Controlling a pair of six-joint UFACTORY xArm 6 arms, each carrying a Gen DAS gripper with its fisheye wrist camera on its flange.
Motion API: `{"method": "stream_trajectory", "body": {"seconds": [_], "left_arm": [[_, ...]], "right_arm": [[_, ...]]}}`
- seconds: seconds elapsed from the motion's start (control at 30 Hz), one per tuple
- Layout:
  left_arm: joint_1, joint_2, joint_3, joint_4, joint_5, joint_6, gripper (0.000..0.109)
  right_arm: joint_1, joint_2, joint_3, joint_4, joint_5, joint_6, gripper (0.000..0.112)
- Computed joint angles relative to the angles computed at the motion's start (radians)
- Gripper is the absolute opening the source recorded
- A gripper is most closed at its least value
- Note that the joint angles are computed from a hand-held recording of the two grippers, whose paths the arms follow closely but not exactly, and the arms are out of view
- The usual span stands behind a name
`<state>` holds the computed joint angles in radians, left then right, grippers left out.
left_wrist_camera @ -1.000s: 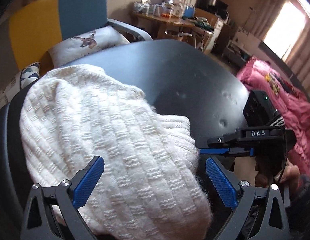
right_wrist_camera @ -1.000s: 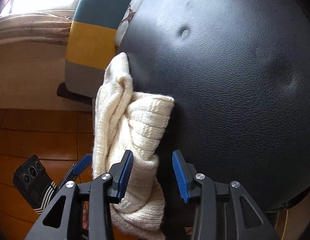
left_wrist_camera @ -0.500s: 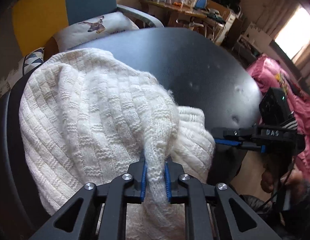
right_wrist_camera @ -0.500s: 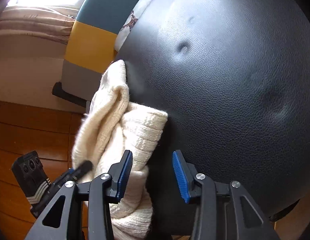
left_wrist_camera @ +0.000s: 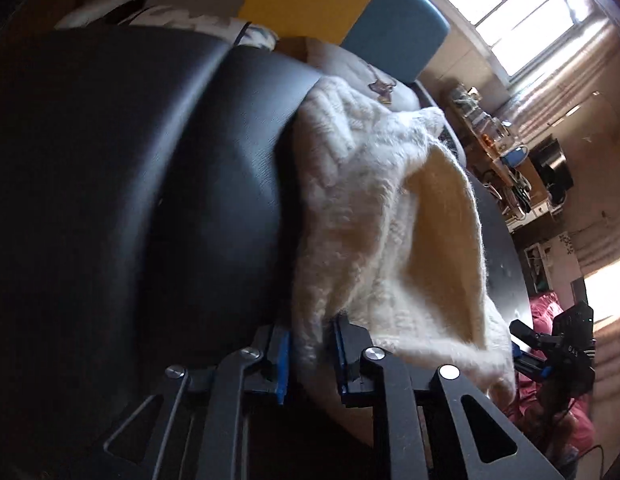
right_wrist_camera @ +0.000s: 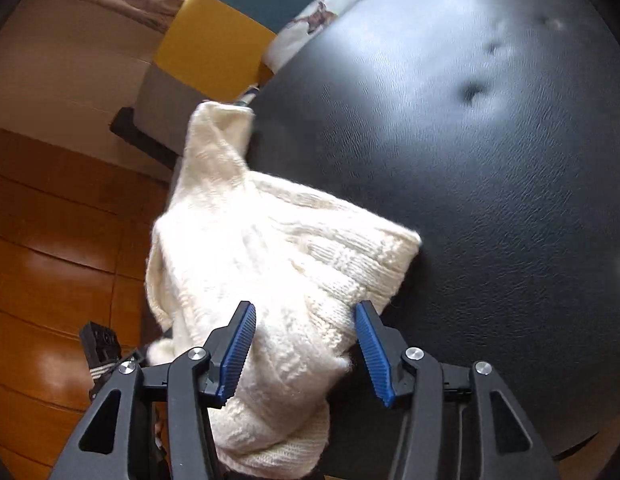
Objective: Fold clothes
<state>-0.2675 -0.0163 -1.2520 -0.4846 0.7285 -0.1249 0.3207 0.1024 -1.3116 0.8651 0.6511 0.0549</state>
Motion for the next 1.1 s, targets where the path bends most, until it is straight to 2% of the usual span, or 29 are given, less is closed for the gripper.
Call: {"method": "stream_trajectory", "body": {"seconds": [0.03, 0.1, 0.17, 0.23, 0.27, 0.37, 0.43, 0.5, 0.57, 0.6, 0.7, 0.83, 0.9, 0.97, 1.03, 1.1], "left_arm": [[0.001, -0.022, 0.02, 0.016, -0.005, -0.013, 0.027], [-0.001, -0.059, 0.037, 0.098, -0.017, -0.062, 0.038], [-0.009, -0.091, 0.045, 0.138, -0.042, -0.069, 0.039], [-0.027, -0.095, 0.03, 0.131, -0.061, -0.02, 0.05], [-0.041, -0.083, 0.017, 0.149, -0.062, -0.016, 0.061], [-0.079, -0.006, -0.049, 0.166, -0.031, -0.002, 0.063], [-0.102, 0.061, -0.095, 0.146, -0.016, 0.005, 0.063], [-0.133, 0.11, -0.13, 0.218, -0.023, -0.053, 0.064], [-0.166, 0.151, -0.173, 0.277, -0.031, -0.078, 0.072], [-0.177, 0.174, -0.2, 0.288, -0.026, -0.081, 0.072], [-0.186, 0.252, -0.296, 0.235, -0.012, -0.034, 0.072], [-0.172, 0.273, -0.354, 0.171, 0.022, -0.032, 0.072], [-0.181, 0.193, -0.276, 0.1, -0.029, -0.009, 0.071], [-0.184, 0.136, -0.243, -0.002, -0.032, 0.098, 0.071], [-0.186, 0.094, -0.229, -0.13, 0.015, 0.236, 0.071], [-0.181, 0.064, -0.226, -0.237, 0.097, 0.383, 0.071]], "right_arm": [[0.002, 0.013, -0.011, 0.007, 0.001, -0.01, 0.053], [0.0, 0.047, -0.045, 0.01, 0.002, -0.025, 0.053], [-0.022, -0.023, 0.026, 0.104, 0.036, -0.079, 0.056], [-0.045, -0.091, 0.103, 0.219, 0.071, -0.145, 0.06], [-0.059, -0.105, 0.121, 0.25, 0.101, -0.156, 0.062], [-0.062, -0.066, 0.084, 0.39, 0.143, -0.218, 0.063], [-0.072, -0.037, 0.057, 0.532, 0.216, -0.299, 0.063], [-0.082, -0.031, 0.041, 0.678, 0.301, -0.402, 0.063], [-0.088, -0.025, 0.009, 0.686, 0.377, -0.436, 0.063], [-0.091, -0.028, 0.001, 0.673, 0.397, -0.433, 0.063], [-0.094, -0.048, 0.007, 0.574, 0.399, -0.398, 0.064], [-0.109, -0.08, 0.034, 0.429, 0.435, -0.32, 0.064], [-0.14, -0.1, 0.066, 0.531, 0.494, -0.374, 0.064], [-0.177, -0.107, 0.096, 0.697, 0.597, -0.459, 0.07], [-0.193, -0.092, 0.104, 0.807, 0.689, -0.516, 0.091], [-0.187, -0.066, 0.088, 0.814, 0.721, -0.509, 0.092]]}}
